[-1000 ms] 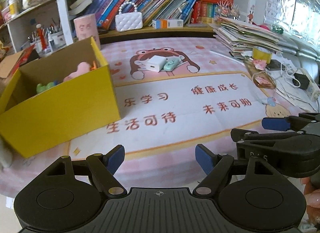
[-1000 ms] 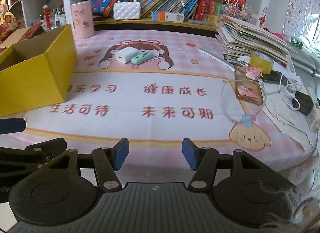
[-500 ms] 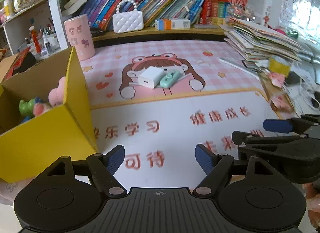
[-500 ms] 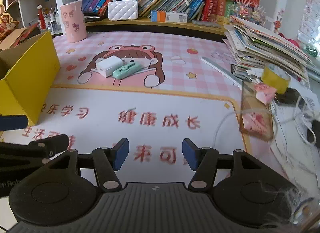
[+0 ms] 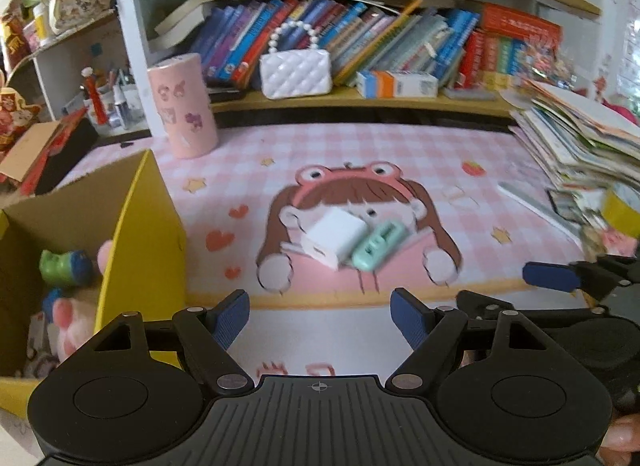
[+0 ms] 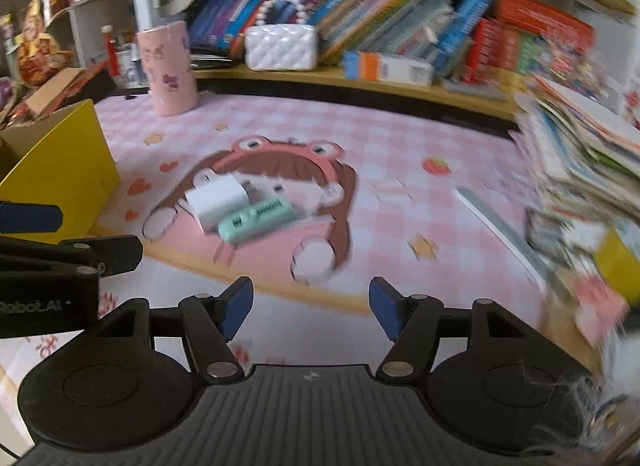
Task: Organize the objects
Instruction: 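Withdraw both open tools from the box toward the white plug and mint toy, then grasp the white charger plug with the left tool while the right tool grasps the mint-green toy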
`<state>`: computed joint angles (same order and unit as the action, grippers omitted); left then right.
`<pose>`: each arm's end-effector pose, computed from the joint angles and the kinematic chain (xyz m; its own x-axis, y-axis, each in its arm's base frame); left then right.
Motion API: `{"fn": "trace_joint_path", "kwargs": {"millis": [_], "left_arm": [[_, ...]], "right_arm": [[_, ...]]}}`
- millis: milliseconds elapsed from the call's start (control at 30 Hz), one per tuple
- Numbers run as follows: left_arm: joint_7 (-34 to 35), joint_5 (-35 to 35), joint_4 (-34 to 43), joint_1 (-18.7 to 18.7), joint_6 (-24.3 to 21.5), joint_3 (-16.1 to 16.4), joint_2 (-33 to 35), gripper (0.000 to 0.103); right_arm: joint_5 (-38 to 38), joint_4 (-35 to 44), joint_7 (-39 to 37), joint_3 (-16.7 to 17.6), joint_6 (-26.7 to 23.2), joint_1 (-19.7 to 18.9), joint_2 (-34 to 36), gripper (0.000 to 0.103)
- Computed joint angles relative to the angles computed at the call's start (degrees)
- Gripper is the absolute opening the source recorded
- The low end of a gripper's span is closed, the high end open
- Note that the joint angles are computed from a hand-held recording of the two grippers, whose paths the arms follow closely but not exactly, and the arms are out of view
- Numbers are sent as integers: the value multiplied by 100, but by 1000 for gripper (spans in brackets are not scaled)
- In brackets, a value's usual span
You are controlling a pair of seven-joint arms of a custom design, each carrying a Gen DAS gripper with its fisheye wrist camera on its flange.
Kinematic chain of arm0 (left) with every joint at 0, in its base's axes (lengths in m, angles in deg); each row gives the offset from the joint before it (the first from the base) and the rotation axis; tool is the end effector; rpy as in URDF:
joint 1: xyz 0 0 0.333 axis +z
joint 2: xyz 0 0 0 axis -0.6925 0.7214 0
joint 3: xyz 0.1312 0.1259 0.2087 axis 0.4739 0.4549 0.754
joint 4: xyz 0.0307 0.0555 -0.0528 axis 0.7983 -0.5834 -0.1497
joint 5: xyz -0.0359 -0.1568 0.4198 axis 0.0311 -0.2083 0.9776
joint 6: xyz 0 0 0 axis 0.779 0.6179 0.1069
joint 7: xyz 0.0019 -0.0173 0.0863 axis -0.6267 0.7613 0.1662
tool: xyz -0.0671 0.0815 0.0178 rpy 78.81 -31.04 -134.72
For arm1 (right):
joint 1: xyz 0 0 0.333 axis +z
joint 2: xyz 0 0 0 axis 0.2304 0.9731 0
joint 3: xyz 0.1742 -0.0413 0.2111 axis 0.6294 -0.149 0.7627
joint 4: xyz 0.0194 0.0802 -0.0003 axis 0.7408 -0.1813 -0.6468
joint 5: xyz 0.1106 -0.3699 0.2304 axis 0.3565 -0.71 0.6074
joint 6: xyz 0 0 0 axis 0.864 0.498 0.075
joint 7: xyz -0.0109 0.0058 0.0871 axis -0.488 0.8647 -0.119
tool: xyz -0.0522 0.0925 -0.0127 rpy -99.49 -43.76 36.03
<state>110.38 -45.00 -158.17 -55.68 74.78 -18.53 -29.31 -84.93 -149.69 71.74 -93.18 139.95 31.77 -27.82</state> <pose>0.6534 -0.2289 0.4063 -0.1705 -0.9838 -0.0558 -0.6852 0.1590 -0.7108 0.6539 0.2065 0.3853 0.1257 -0.9916 -0.0316 -0.6794 -0.0628 -0.7311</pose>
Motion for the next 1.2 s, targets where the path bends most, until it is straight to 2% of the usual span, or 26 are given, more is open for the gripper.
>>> {"fn": "trace_joint_path", "kwargs": {"millis": [67, 100, 167, 300, 367, 533, 600, 667, 700, 800, 967, 1033, 1200], "left_arm": [[-219, 188, 200, -68, -131, 92, 119, 80], [-296, 246, 286, -85, -197, 120, 168, 80], [-464, 365, 427, -113, -329, 173, 236, 80], [-751, 556, 610, -134, -542, 220, 296, 80], [-847, 617, 652, -125, -626, 220, 304, 80], [-951, 589, 796, -86, -788, 174, 392, 80], [-948, 544, 882, -84, -810, 154, 464, 80], [-916, 445, 975, -85, -822, 130, 549, 80], [-892, 379, 1043, -87, -832, 118, 611, 80], [-836, 236, 1277, -128, -856, 121, 828, 80], [-697, -135, 1878, -213, -942, 125, 1397, 80], [-673, -276, 2221, -287, -1029, 158, 1711, 79], [-717, -504, 3128, -482, -1267, 293, 2488, 79]], "right_arm": [[771, 366, -1020, 486, 130, -448, 373, 71], [1305, 595, -1757, 879, 158, -785, 603, 74], [1838, 1014, -2717, 1340, 144, -1163, 997, 76], [2437, 1839, -4148, 2004, -97, -1658, 1714, 77], [2604, 2184, -4688, 2176, -274, -1757, 1998, 77], [3018, 2702, -5388, 2228, -638, -1751, 2392, 77], [3147, 2782, -5521, 2137, -637, -1675, 2463, 72], [3453, 2776, -5761, 2238, -622, -1775, 2480, 68], [3542, 2730, -5760, 2176, -625, -1744, 2428, 67], [3794, 2316, -5720, 1944, -426, -1628, 2073, 67], [3993, 1336, -5223, 1341, -137, -1246, 1207, 67], [4063, 961, -5107, 1266, 2, -1209, 886, 67], [4434, 339, -5091, 1320, 187, -1276, 311, 67]]}}
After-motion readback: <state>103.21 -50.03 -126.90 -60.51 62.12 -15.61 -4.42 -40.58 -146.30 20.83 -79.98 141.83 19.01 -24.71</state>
